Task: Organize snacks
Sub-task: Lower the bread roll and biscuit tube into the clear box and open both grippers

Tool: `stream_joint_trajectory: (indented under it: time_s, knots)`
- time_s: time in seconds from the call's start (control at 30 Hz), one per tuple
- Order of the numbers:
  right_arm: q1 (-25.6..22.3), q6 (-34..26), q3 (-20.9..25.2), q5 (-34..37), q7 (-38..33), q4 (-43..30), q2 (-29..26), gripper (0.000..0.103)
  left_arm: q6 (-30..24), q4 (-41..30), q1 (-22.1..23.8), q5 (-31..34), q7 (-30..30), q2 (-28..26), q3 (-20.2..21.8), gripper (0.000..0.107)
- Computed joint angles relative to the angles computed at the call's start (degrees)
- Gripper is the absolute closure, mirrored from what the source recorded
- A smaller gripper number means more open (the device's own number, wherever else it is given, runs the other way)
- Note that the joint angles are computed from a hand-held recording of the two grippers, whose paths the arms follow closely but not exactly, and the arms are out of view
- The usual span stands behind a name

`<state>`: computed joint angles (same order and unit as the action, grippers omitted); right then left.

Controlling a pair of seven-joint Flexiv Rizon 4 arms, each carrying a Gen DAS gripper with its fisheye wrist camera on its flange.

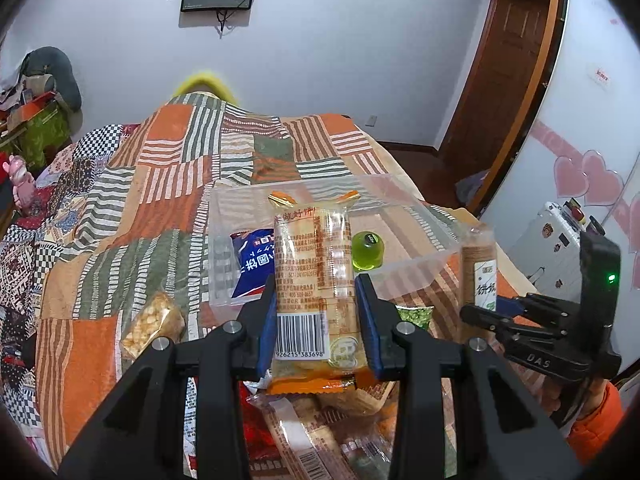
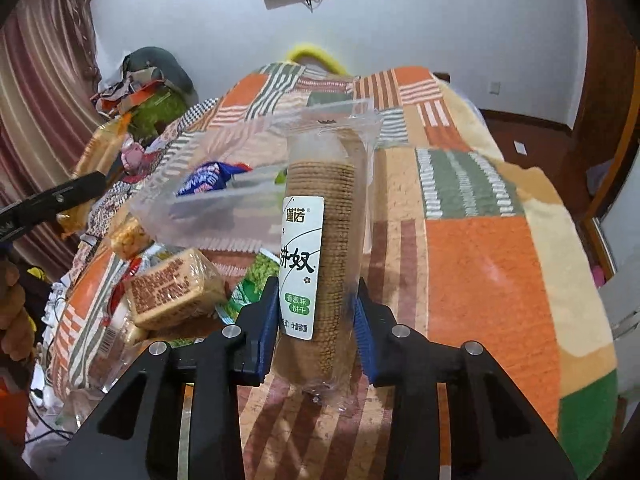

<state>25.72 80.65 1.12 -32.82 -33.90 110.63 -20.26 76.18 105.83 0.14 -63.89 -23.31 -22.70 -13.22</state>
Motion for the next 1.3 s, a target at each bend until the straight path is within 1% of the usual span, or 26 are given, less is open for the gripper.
stream_joint_trajectory:
  time_s: [0.17, 0.27, 0.37, 0.47, 0.57, 0.67, 0.73, 0.83, 1.0, 1.1, 1.17, 1.23, 1.3]
  knots:
    - [1.07, 1.80, -2.18, -2.34, 1.81, -0.98, 0.00, 0.072, 0.25, -1.50, -0.21, 1.18, -0.52, -0.94, -0.19, 0.071]
    - [1.40, 2.31, -3.39, -3.72, 2.46, -2.46, -0.52, 0.072, 2.00, -2.99, -0.43, 2.09, -0.90, -1.98, -0.83, 0.071]
    - [1.39, 2.64, -4.36, -4.57, 2.55, -5.33, -1.81, 0.072, 1.69, -5.18, -0.15, 4.09, -2.59, -3.28, -1.36, 0.071]
    - [1.57, 2.26, -5.15, -5.19, 2.14, -8.45, -3.40, 0.072, 2.03, -8.31, -0.26, 7.83, -5.55, -5.50, -1.49, 0.071]
    - [0.84, 0.64, -4.20, -4.18, -0.66, -13.05, -6.06, 0.072, 0.45, -11.56, -0.17, 12.60, -9.97, -7.84, -1.11, 0.071]
    - [0.52, -2.05, -3.23, -2.84, -3.62, -16.71, -8.45, 0.072, -2.09, -15.28, -0.77, 18.83, -15.53, -10.67, 0.48, 0.071]
    - [-0.67, -3.94, -1.16, -0.37, -6.57, -18.90, -10.11, 0.072, -5.22, -18.06, -0.97, 22.90, -18.87, -12.67, 1.55, 0.071]
    - [-1.07, -6.41, -0.16, 2.23, -9.46, -20.82, -11.75, 0.072, -9.57, -21.34, -0.94, 27.53, -23.25, -14.97, 2.52, 0.071]
    - [-1.69, -10.13, 1.41, 6.29, -13.45, -23.20, -13.55, 0.072, -12.78, -24.60, -0.66, 32.20, -26.92, -17.80, 2.82, 0.071]
    - [-2.43, -11.56, 3.45, 9.28, -16.57, -23.66, -13.94, 0.072, -13.83, -26.09, -0.87, 34.39, -28.32, -19.04, 2.96, 0.071]
    - [-1.83, -12.26, 2.99, 9.65, -17.31, -23.28, -13.76, 0.072, -14.16, -26.62, -1.02, 35.40, -28.89, -19.58, 2.91, 0.071]
    - [-0.13, -12.55, 0.99, 8.05, -16.44, -22.09, -13.04, 0.072, -14.32, -27.13, -1.23, 36.38, -29.59, -19.98, 3.11, 0.070]
    - [-0.35, -13.20, 1.58, 8.43, -17.18, -22.24, -12.87, 0.071, -14.69, -27.80, -1.60, 37.49, -30.81, -20.33, 3.78, 0.068]
